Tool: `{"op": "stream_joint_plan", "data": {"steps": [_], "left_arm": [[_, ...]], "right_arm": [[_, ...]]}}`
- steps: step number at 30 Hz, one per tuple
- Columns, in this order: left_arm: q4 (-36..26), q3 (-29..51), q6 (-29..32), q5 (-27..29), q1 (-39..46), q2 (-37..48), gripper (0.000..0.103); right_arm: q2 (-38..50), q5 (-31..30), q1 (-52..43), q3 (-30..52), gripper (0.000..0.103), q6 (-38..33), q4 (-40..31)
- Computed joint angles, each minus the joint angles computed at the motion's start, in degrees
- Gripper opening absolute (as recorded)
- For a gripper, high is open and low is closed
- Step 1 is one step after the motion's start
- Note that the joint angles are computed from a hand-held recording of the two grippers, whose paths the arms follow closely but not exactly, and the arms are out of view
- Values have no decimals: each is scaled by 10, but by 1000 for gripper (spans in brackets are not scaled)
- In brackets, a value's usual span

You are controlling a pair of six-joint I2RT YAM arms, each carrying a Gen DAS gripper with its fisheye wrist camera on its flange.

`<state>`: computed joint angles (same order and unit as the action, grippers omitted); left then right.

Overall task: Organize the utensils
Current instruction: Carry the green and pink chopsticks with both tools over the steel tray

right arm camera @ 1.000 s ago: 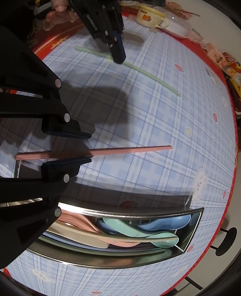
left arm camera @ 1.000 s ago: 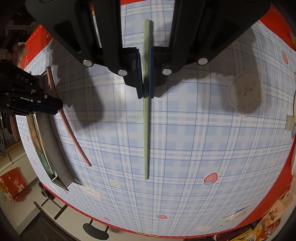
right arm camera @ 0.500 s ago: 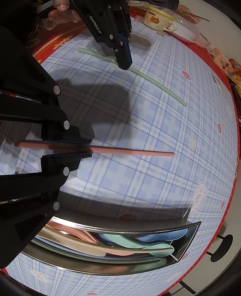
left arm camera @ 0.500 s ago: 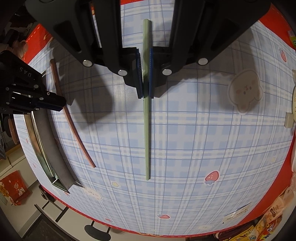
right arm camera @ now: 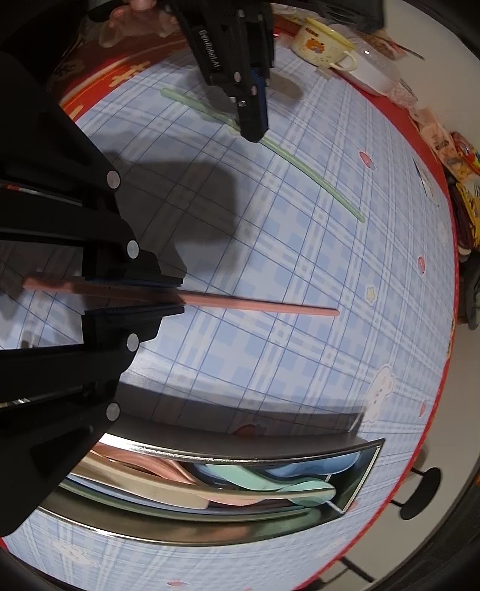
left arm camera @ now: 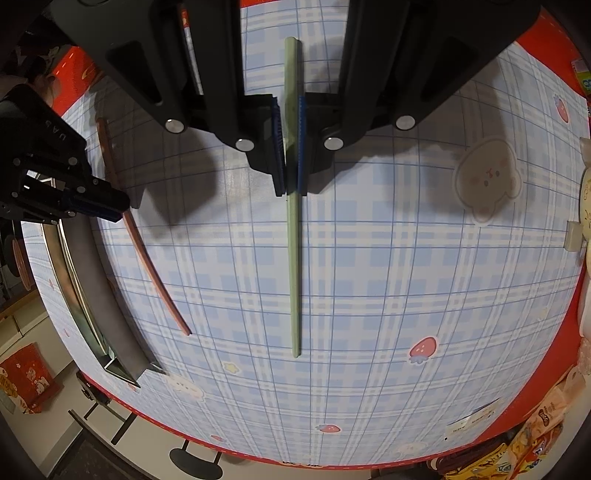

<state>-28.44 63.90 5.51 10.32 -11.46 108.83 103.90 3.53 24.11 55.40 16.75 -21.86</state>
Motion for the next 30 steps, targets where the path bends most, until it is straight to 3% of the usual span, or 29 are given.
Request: {"op": "stream_joint_plan", "data": {"steps": [18,30], "left_arm": [[19,-14,-13,-15,-9,-8,11],[-15,-7,-52,88,34,-1,11]], "right_arm": [[-23,-4,-1,-35,8,15,28],[-70,-81,-22,-87,7,61,53]]}}
